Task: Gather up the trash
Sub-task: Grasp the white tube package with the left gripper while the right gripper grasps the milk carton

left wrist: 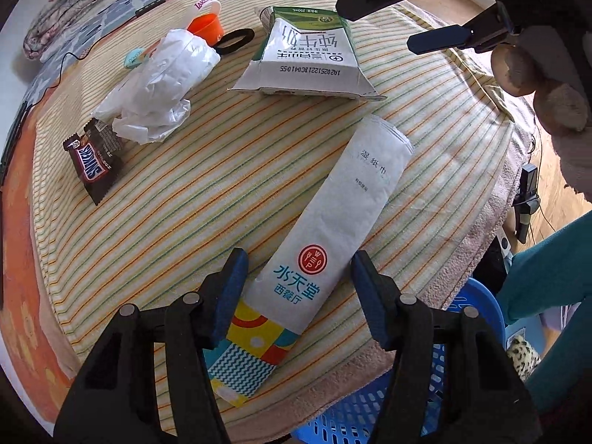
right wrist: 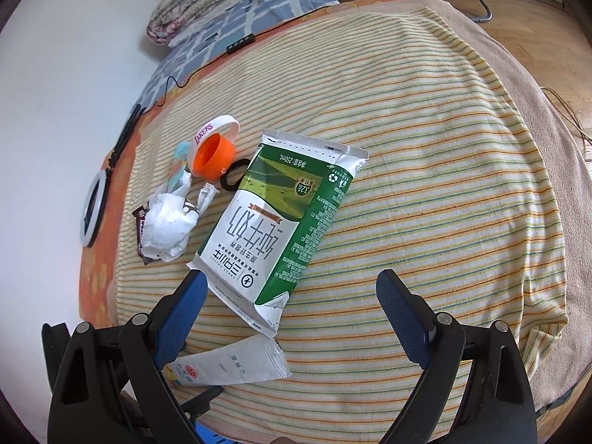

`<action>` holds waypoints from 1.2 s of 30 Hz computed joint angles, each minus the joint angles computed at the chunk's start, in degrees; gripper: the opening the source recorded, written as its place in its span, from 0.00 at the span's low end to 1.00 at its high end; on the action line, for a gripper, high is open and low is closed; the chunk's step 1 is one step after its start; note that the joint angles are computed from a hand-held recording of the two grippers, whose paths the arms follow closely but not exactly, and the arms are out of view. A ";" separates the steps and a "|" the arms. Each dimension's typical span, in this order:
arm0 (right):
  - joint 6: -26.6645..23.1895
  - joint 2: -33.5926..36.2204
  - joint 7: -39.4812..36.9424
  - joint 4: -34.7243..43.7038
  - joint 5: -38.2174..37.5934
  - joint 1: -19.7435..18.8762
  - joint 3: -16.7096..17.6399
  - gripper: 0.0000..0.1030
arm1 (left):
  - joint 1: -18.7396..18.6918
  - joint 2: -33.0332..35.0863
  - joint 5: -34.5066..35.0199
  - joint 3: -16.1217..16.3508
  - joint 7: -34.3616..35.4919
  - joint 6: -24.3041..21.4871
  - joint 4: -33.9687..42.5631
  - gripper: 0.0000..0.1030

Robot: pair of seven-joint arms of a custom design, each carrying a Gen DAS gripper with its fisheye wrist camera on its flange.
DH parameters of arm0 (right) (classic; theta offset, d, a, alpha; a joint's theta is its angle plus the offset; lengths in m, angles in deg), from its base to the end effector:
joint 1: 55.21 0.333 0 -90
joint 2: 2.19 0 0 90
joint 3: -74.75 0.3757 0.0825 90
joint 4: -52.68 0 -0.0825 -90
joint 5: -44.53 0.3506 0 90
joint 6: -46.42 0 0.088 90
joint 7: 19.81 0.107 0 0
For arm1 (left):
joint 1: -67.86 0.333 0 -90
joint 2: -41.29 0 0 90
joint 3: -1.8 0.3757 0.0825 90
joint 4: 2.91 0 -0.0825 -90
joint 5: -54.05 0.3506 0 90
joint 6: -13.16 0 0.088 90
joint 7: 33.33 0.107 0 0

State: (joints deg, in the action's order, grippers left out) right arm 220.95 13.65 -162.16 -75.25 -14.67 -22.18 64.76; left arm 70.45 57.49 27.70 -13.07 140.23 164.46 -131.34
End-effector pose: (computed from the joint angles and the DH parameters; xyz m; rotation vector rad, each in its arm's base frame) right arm 0.4826 0.2833 0.3676 -0.9595 2.3601 -0.1516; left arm 0.5428 -0.1004 0.3392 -0.4630 3.0074 -0.5031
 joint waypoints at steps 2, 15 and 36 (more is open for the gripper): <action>0.94 0.85 0.95 0.40 0.16 -0.02 -0.52 0.90 | 0.48 -0.24 -0.43 -0.10 0.60 -1.08 0.12 0.43; -4.59 5.21 -15.50 5.51 22.30 -3.89 4.45 0.90 | 0.21 -0.42 -2.26 0.86 0.41 -3.24 1.05 0.22; -14.88 5.70 -38.07 7.74 35.91 -2.37 4.38 0.82 | 1.19 -2.39 -4.61 2.25 1.76 -7.10 0.20 0.11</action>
State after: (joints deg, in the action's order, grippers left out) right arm 206.07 19.35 -200.23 -67.51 21.23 -24.55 69.14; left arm 71.64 55.10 23.09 -10.82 141.99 157.36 -131.14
